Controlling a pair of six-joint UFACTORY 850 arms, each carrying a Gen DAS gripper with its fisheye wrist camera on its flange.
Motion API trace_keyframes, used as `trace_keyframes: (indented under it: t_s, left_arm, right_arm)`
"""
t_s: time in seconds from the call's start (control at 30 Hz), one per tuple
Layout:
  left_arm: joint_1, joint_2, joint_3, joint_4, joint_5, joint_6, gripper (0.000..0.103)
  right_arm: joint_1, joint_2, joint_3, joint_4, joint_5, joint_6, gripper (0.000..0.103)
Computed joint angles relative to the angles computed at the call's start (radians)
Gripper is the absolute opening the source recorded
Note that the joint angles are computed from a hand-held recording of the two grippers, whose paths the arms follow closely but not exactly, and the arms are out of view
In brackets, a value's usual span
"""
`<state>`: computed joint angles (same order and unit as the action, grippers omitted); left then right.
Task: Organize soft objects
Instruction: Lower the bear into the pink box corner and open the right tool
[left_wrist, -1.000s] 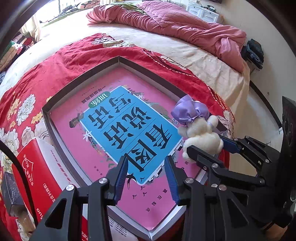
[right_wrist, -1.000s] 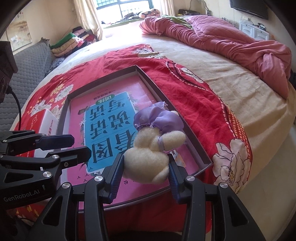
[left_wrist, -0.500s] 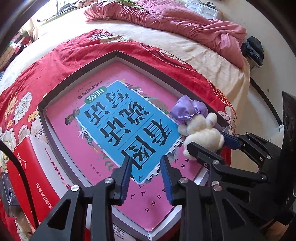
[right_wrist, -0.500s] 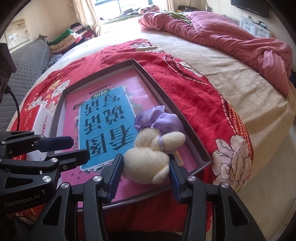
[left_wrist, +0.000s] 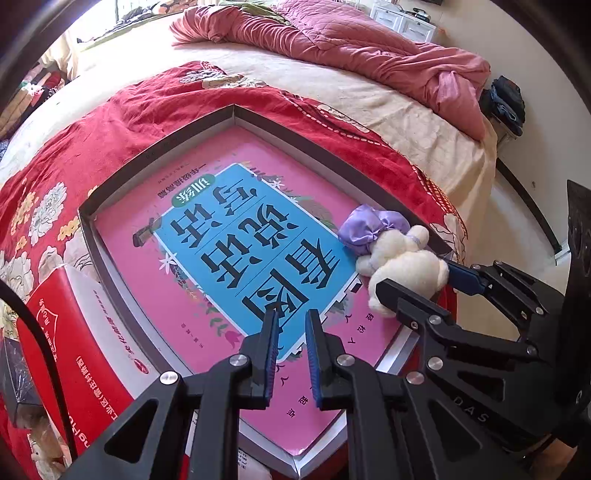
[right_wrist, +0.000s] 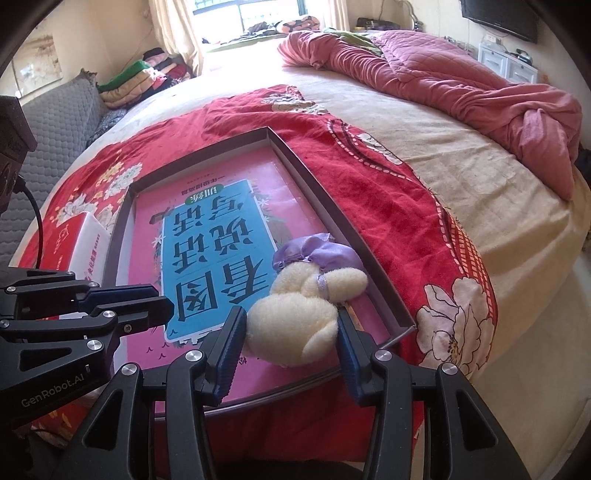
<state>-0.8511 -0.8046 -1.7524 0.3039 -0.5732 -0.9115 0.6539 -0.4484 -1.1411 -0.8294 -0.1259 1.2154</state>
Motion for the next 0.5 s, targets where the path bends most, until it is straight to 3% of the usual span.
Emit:
trace_keyframes:
  t_s: [0.27,0.5]
  left_arm:
    - [0.001,0.021,0.021,-0.012,0.001,-0.005,0.017]
    - [-0.003,0.046,0.047,0.012,0.005,-0.028,0.026]
  right_arm:
    - [0.009,0.018,0.008,-0.129,-0.023,0.13,0.055]
    - [0.019,0.03,0.008,-0.18,-0.046,0.167,0.055]
